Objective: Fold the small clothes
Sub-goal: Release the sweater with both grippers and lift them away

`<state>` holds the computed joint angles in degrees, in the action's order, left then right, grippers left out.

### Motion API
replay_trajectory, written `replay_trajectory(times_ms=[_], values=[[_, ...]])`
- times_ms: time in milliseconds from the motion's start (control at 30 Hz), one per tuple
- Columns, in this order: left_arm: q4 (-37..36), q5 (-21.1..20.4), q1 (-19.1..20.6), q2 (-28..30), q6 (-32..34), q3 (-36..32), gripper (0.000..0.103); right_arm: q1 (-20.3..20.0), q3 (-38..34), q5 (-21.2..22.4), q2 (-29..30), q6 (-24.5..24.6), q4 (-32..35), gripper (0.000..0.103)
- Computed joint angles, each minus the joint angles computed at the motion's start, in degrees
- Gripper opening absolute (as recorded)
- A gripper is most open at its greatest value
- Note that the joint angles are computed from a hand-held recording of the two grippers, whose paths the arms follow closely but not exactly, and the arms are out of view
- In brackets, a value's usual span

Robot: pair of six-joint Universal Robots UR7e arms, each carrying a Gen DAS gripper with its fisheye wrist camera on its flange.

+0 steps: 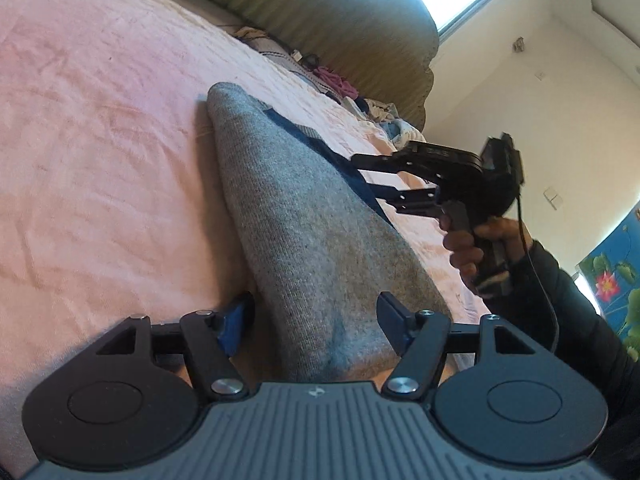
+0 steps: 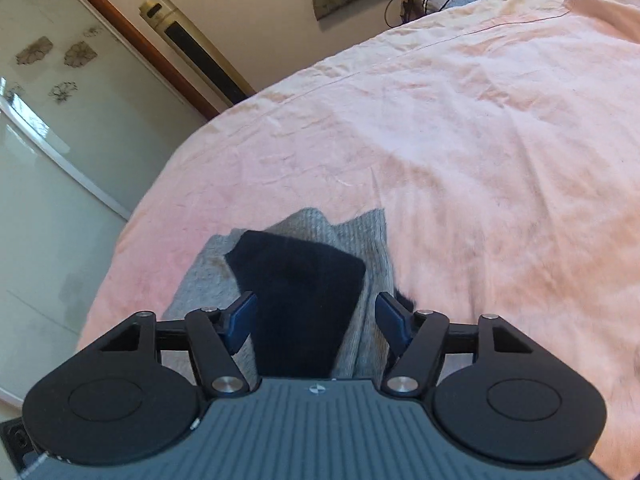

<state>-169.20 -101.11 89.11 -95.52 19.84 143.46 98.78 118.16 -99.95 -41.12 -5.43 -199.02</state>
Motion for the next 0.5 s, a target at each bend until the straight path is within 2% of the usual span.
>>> replay_trajectory(times_ms=[33, 67, 100, 167, 200, 267, 300, 333, 367, 400, 433, 500], values=[[-1.11, 0.31, -0.15, -0.27, 0.94, 0.76, 0.068, 0.11, -1.1, -1.17, 0.81, -0.58, 0.8, 0.016], [-0.63, 0.67, -0.27, -1.05, 1.47, 0.84, 0.068, 0.27, -1.73, -3.55, 2.1, -3.56, -0.8, 0.011], [-1.47, 0.99, -0.79, -0.27, 1.38, 0.85, 0.069, -0.44, -1.61, -3.53, 2.59, -4.77, -2.19, 0.009], [-1.57, 0.29, -0.58, 0.07, 1.52, 0.7, 0.071, -3.18, -0.15, 1.21, 1.72, -1.45, -3.81, 0.006], [-1.11, 0.06, -0.31, -0.06, 1.48, 0.53, 0.071, -3.49, 0.45, 1.92, 1.78, -0.82, -4.78, 0.006], [0.96, 1.15, -0.82, -1.18, -0.3, -0.02, 0.071, -2.72, 1.66, 1.19, 1.57, -1.71, -5.57, 0.012], [2.11, 3.22, -2.06, -2.42, -2.75, -0.2, 0.071, -2.41, 2.38, 1.48, 0.77, -0.99, -5.2, 0.019], [1.78, 4.25, -2.98, -3.17, -5.28, -0.38, 0.071, -2.09, 3.47, 1.89, -0.3, -0.05, -5.58, 0.031], [0.82, 2.88, -3.13, -4.14, -5.84, -0.56, 0.071, -1.72, 4.65, 2.5, -1.28, 0.34, -7.33, 0.043], [-1.35, 1.11, -3.31, -4.46, -5.82, -0.76, 0.071, -1.37, 5.78, 3.22, -1.7, 0.24, -10.74, 0.05], [-4.38, 1.37, -4.59, -3.99, -6.01, -0.94, 0.073, -1.03, 6.58, 4.01, -1.74, 0.07, -14.21, 0.06], [-8.07, 5.66, -8.77, -1.94, -4.34, -1.87, 0.076, -0.54, 5.96, 6.7, -2.03, 0.87, -14.63, 0.067]])
